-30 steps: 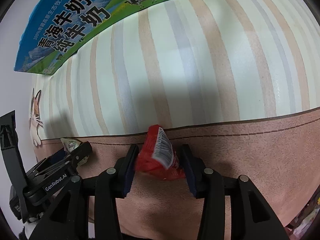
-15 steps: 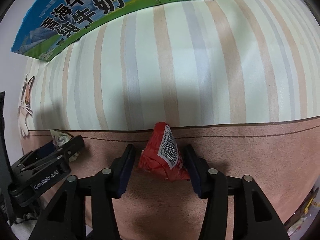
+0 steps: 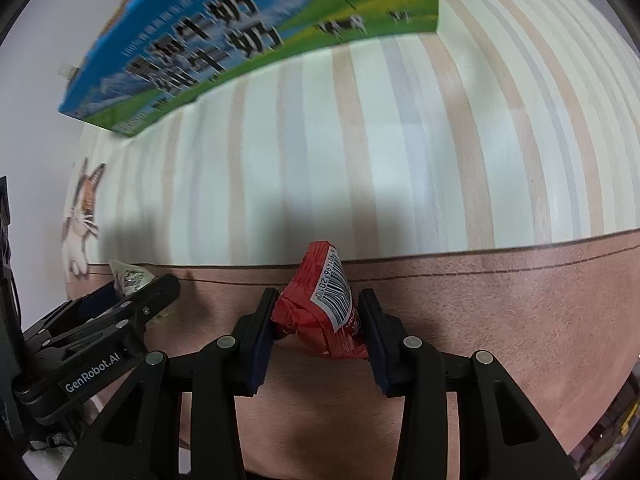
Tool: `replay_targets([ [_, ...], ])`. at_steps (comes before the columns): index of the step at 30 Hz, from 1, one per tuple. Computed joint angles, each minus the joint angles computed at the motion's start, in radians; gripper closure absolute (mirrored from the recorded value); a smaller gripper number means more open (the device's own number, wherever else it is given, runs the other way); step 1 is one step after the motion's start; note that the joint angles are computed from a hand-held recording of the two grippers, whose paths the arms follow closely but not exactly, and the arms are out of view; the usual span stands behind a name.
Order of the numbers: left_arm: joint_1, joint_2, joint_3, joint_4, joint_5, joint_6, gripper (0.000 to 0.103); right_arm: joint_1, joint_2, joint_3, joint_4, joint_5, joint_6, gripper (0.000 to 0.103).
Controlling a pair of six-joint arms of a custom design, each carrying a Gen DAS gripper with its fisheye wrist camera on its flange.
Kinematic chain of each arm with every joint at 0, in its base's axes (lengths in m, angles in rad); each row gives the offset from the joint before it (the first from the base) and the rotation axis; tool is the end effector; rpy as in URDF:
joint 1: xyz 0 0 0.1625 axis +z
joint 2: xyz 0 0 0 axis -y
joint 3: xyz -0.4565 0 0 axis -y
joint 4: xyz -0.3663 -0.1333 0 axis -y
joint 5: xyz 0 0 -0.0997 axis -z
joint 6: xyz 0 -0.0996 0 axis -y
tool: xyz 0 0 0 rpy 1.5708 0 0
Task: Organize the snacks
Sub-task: 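Carry the red candy and clear packet into the box and release them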
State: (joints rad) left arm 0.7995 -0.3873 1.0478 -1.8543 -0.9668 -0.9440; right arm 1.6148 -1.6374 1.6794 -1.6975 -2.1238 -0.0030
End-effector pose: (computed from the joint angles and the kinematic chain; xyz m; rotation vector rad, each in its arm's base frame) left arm -0.4037 -0.6877 -0.0027 -0.0664 2.4606 -0.2723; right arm 0.1004 -0.4381 0.5266 0.0297 -2.5878 0.1247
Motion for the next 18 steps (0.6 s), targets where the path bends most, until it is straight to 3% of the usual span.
replay_targets([
  [13, -0.024, -0.047, -0.110, -0.071, 0.005, 0.128, 0.034, 0.064, 0.069, -0.233, 0.032, 0.116, -0.011, 0.060],
  [18, -0.024, 0.024, -0.337, -0.011, 0.018, 0.208, 0.034, 0.099, 0.144, -0.379, 0.039, 0.147, -0.032, 0.060],
])
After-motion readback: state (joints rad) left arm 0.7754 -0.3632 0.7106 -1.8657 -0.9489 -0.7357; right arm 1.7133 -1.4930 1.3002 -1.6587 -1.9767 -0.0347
